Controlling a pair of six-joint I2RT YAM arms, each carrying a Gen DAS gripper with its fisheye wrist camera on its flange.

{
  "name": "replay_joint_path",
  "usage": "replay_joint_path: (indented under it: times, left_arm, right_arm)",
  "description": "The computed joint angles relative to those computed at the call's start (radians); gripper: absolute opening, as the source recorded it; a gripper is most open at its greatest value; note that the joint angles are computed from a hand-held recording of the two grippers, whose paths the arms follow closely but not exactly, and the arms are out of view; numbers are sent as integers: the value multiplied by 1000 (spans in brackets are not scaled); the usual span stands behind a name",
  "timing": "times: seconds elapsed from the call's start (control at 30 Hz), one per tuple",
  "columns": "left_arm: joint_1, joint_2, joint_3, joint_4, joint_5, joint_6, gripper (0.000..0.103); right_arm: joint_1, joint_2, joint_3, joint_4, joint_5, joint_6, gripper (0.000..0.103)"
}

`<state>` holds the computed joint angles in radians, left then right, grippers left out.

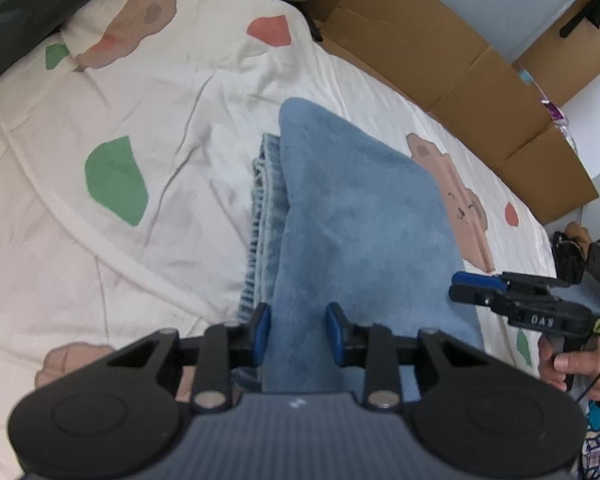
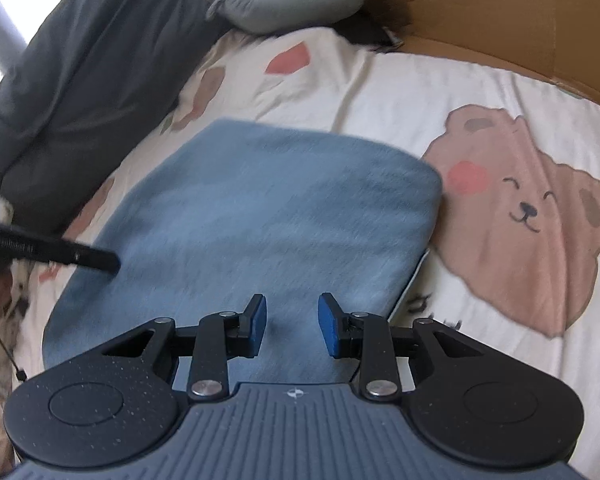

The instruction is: Fold clothes

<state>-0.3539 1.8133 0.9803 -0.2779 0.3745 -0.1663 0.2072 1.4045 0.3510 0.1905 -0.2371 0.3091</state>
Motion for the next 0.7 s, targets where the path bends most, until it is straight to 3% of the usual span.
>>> replay_joint_path:
  times: [0.3, 0.47, 0.7]
  left_arm:
    - [29, -18, -11, -67, 41, 31, 35]
    - [45, -47, -41, -56, 59, 41, 24]
    - [60, -59, -41, -77, 75, 56, 22]
  right_arm:
    - [53, -158, -111, -44, -21, 32, 35]
    - [85, -252, -166, -71, -22, 70, 35]
    - [163, -373, -193, -167, 26, 92, 35]
